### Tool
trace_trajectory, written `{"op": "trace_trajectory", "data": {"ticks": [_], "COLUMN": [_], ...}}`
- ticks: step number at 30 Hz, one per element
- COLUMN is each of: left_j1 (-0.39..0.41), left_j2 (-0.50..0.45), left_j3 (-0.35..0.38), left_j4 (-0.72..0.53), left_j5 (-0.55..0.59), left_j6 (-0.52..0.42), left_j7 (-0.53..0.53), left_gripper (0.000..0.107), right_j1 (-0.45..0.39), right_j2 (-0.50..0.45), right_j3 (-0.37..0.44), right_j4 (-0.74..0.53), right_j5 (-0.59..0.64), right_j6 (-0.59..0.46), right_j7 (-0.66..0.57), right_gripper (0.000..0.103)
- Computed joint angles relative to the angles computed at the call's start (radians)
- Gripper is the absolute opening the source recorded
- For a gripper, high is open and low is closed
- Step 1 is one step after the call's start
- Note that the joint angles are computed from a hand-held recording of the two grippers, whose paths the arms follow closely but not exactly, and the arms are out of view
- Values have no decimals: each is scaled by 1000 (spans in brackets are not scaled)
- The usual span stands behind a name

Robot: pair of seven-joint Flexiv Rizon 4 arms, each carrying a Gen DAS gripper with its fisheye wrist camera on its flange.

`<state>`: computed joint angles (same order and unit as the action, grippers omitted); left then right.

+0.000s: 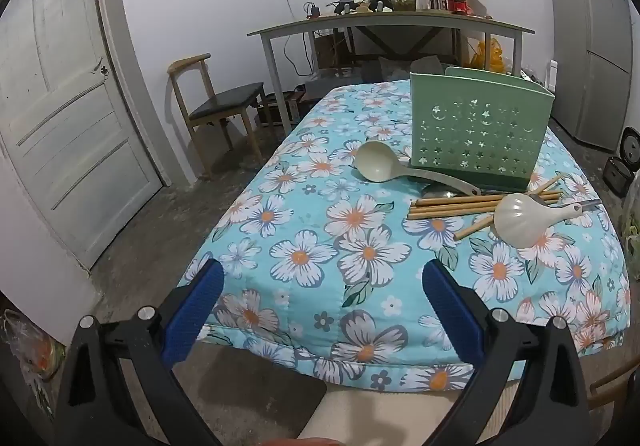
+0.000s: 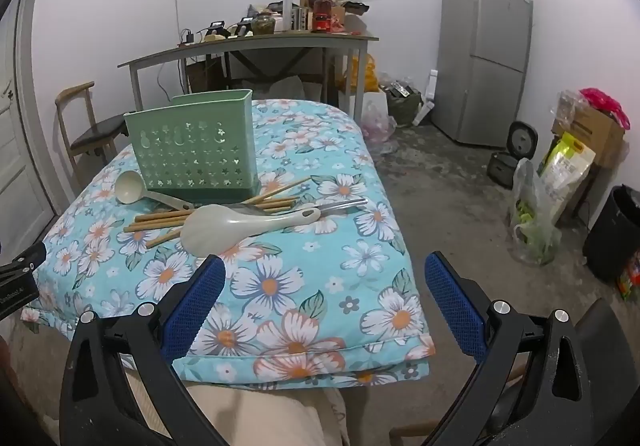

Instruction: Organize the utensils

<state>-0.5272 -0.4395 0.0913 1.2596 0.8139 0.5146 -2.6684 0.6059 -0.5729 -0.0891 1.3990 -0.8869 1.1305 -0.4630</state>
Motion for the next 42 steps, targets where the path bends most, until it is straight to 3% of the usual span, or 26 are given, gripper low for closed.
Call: {"op": "trace_trajectory", "data": {"ticks": [42], "left_j1": [-2], "left_j2": [-1], "left_j3": [1], "left_j4": [-1], "left_j5": [10], "left_j6": [0], "left_j7": [-4], "left_gripper": [97], "right_j1": [4], "right_j2": [13], "right_j3": [-1], "right_j4": [10], "right_j5": [-24], "right_j6": [-5], "right_j7": [12], "right_gripper": [95]}}
